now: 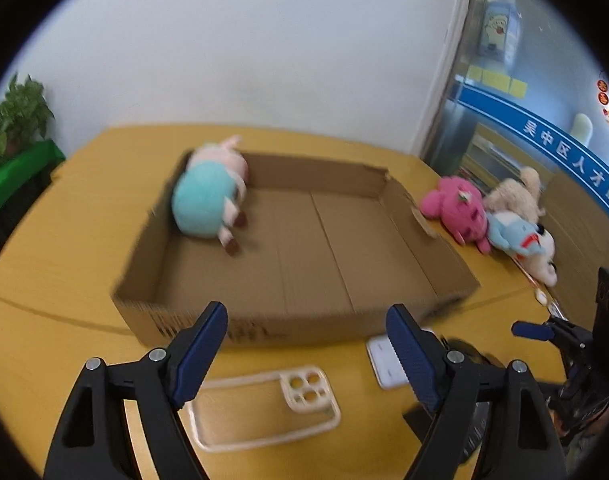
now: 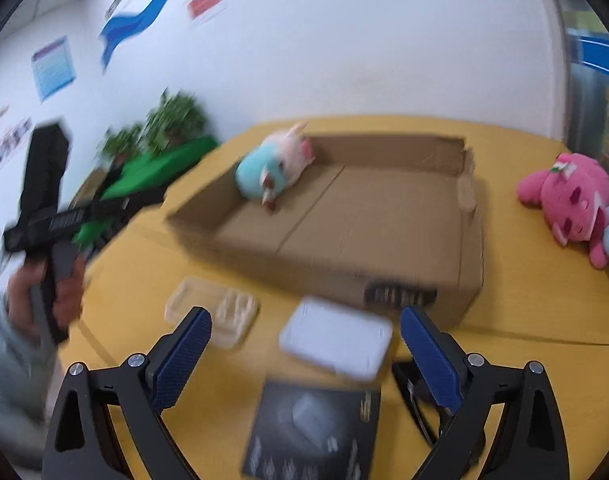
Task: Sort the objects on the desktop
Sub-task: 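Grasp the black UGREEN charger box with the right gripper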
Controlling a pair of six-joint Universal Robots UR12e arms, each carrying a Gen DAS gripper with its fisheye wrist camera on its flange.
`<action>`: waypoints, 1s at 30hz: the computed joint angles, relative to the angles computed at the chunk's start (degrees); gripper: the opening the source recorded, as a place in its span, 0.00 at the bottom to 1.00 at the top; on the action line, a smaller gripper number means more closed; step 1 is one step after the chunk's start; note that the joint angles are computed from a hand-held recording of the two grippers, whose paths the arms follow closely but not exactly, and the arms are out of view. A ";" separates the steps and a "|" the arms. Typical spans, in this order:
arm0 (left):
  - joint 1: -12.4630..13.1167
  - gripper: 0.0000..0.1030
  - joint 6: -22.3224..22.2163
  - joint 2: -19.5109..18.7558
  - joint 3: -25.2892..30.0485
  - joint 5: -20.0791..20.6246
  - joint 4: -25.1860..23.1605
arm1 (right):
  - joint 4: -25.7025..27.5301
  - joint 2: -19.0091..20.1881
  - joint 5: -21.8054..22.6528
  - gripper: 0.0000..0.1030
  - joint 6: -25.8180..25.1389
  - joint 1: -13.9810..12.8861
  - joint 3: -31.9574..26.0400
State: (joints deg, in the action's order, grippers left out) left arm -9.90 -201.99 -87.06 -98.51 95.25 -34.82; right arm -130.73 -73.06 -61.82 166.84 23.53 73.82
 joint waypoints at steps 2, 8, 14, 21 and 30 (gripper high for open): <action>0.03 0.79 -0.40 0.19 -1.19 -3.74 -1.39 | 6.45 -1.53 0.63 0.94 -6.56 -0.51 1.75; -0.78 0.79 -2.03 -0.92 -2.61 -12.38 -6.11 | 16.47 -2.00 -2.83 0.94 -11.52 0.28 3.91; 0.34 0.79 -3.76 -1.57 -3.57 -20.28 -7.16 | 16.91 -1.69 4.70 0.92 -12.01 1.15 4.87; 1.54 0.78 -3.94 -2.48 -4.26 -25.31 -7.06 | 13.24 -0.70 0.18 0.92 -9.42 3.11 4.81; 0.69 0.67 0.36 -4.83 -3.04 -30.18 -7.01 | 8.34 -1.34 -4.64 0.73 -8.30 4.00 6.77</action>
State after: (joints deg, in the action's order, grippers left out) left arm -9.21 -201.62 -91.89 -101.55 65.07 -41.82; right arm -122.39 -74.40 -66.46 158.54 27.53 80.59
